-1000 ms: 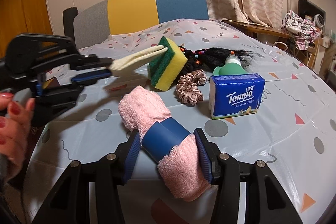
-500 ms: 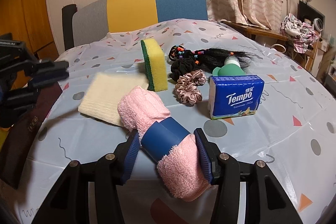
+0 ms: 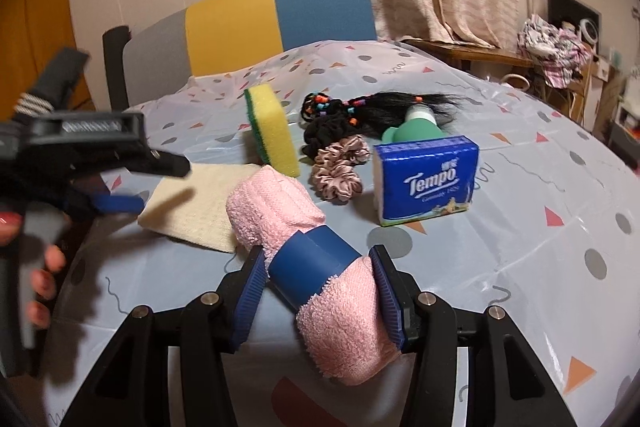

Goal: Organize rigid objects

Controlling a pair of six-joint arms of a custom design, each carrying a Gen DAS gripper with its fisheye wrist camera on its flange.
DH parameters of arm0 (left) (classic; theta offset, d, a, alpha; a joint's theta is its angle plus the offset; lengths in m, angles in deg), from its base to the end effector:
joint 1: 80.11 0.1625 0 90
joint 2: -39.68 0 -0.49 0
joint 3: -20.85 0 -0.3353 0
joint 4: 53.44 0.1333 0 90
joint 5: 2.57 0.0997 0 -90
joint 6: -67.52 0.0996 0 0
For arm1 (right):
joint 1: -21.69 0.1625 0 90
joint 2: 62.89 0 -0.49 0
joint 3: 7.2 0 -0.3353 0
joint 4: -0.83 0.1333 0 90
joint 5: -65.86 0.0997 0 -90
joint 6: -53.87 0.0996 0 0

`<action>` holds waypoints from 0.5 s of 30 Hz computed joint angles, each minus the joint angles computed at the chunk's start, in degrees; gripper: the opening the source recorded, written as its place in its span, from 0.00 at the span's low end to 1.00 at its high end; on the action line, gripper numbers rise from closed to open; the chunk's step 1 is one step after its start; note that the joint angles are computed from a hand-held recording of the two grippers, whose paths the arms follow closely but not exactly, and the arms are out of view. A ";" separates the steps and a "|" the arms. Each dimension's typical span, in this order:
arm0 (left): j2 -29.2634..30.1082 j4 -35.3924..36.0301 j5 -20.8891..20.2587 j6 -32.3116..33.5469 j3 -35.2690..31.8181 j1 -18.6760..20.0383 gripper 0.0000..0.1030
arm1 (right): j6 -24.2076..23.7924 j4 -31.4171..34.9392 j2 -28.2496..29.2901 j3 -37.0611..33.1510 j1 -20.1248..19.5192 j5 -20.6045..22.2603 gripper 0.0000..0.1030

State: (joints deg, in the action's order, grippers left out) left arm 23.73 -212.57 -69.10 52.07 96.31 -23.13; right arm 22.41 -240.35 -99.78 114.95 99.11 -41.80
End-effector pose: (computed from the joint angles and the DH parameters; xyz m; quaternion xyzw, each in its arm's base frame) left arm -0.2663 -0.7272 -0.0652 0.1322 0.9668 -0.1581 0.1511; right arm -0.0185 -0.5563 0.1748 0.0536 -0.8316 0.4501 0.3210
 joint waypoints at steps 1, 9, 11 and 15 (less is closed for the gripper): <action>0.22 0.04 -0.12 0.00 -0.09 0.07 0.83 | 0.37 0.11 -0.16 0.11 -0.20 0.40 0.51; 0.07 -2.80 -4.23 5.45 2.57 0.24 0.12 | 0.67 0.15 -0.15 0.08 -0.31 0.47 0.51; -0.65 -3.29 -4.49 6.67 3.89 0.01 0.08 | 0.61 0.12 -0.13 0.09 -0.29 0.38 0.51; -2.69 -7.13 -7.53 5.22 7.44 0.12 0.05 | 0.35 -0.24 -0.01 0.07 -0.29 0.18 0.51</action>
